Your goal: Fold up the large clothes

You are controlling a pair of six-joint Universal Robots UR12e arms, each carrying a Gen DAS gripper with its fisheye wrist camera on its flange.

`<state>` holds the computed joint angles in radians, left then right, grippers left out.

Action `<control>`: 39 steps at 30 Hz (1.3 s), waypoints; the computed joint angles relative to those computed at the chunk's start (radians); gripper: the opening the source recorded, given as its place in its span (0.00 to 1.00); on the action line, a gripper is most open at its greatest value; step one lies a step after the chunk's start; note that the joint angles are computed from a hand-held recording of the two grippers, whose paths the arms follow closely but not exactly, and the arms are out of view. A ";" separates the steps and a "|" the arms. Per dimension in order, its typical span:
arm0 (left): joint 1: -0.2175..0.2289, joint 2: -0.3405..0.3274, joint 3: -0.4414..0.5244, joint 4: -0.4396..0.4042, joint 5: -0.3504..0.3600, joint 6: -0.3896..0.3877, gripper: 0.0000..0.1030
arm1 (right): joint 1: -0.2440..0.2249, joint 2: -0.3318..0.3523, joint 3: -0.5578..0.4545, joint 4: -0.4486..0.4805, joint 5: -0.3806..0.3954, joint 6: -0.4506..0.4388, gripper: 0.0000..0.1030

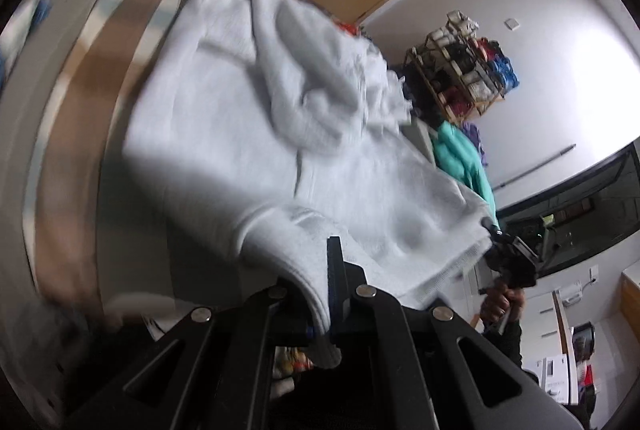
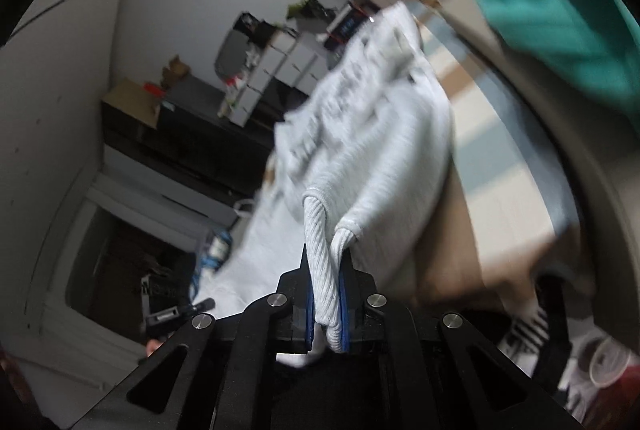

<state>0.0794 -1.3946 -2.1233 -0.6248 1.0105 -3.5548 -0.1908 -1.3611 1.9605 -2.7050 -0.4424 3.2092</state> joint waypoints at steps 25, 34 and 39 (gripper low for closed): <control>0.126 -0.595 0.583 -0.147 -0.025 -0.177 0.00 | 0.234 0.695 -1.241 0.530 -0.579 0.504 0.08; 0.141 -0.587 0.563 -0.086 -0.075 -0.239 0.18 | 0.241 0.783 -1.376 0.615 -0.585 0.382 0.32; 0.128 -0.516 0.508 0.070 0.106 -0.283 0.88 | 0.233 0.652 -1.168 0.337 -0.649 0.224 0.89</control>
